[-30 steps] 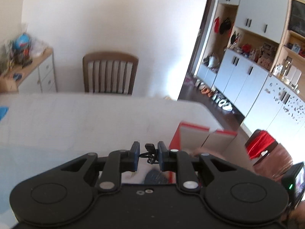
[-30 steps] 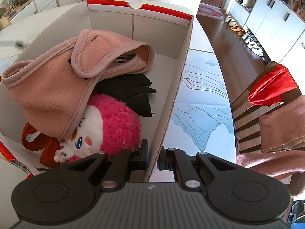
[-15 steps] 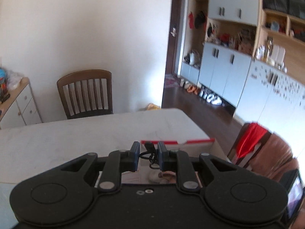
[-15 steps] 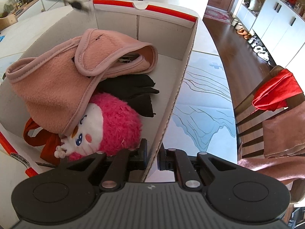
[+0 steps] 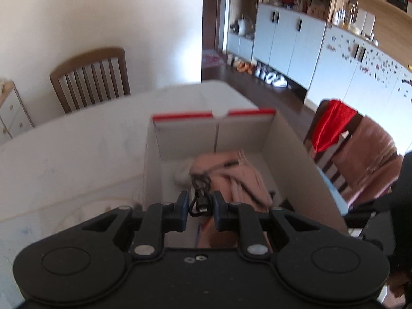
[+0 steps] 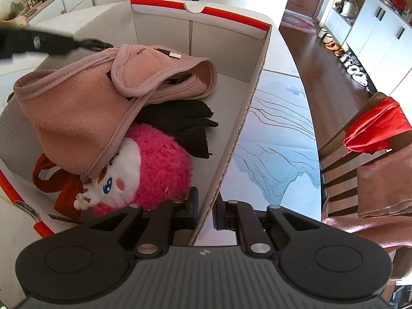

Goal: Organize objects
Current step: 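Carry the black cable into the box and open the left gripper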

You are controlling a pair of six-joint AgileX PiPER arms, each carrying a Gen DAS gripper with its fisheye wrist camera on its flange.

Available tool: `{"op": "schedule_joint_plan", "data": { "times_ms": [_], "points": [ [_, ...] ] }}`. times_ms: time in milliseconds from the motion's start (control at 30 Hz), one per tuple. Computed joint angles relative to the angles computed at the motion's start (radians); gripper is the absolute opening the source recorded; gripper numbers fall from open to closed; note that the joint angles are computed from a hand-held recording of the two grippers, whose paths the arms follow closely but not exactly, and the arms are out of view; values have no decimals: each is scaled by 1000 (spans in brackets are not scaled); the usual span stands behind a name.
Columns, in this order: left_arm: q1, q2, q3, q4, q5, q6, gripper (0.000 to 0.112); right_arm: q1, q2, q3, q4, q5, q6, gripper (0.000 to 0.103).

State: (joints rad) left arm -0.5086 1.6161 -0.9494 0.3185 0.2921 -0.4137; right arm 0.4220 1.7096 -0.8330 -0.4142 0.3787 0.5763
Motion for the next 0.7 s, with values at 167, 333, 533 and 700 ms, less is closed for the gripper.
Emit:
{"op": "schedule_joint_plan", "data": {
  "times_ms": [167,333,533,700],
  "points": [
    [14,27,4,-88,18,97,17,-2,0,0,2,-3,-5,10],
    [33,35,4,-208,30,223,23,-2,1,0,2,-3,-4,10],
    [38,30,13,-246,25,261,35,-2,0,1,1,-3,-4,10],
    [52,3,35,-331,13,334,45,-3,-3,1,4,1,-5,10]
  ]
}}
